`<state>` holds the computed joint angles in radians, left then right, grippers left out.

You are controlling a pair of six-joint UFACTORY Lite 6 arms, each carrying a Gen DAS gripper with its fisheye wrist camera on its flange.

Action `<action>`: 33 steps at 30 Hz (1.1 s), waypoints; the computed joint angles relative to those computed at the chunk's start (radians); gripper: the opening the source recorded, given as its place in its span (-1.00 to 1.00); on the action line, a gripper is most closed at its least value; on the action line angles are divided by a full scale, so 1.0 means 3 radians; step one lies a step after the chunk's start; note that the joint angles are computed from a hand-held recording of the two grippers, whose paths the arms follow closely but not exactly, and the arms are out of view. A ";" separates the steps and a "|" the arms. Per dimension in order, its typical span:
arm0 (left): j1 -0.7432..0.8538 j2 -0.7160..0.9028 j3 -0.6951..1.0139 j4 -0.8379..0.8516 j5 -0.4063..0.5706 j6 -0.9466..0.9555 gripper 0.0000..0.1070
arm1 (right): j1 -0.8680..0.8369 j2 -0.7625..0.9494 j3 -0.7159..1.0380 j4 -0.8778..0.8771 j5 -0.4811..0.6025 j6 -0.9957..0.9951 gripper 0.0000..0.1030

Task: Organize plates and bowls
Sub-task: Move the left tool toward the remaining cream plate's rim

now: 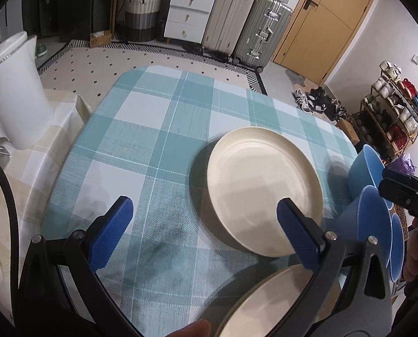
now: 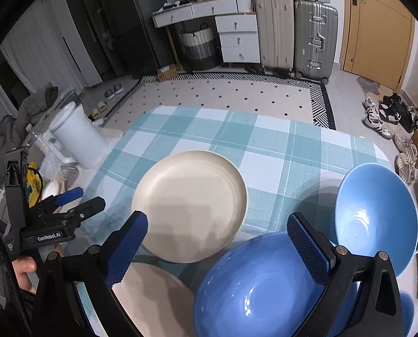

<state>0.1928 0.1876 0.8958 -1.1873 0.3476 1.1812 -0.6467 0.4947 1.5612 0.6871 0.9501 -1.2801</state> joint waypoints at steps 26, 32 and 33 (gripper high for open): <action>-0.0204 0.1111 0.0741 0.0174 -0.0042 -0.0246 0.58 | 0.0582 0.1210 0.1056 -0.0882 -0.0108 0.1045 0.69; -0.0219 0.1229 0.0802 0.0111 -0.0024 -0.0153 0.45 | 0.0666 0.1306 0.1126 -0.1013 -0.0153 0.1125 0.62; -0.0218 0.1240 0.0809 0.0105 -0.0019 -0.0147 0.43 | 0.0679 0.1322 0.1137 -0.1031 -0.0160 0.1138 0.60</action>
<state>0.1274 0.5595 1.1383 -1.1556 0.3418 1.1371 -0.4431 0.8914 1.9024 0.3778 0.9020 -0.9388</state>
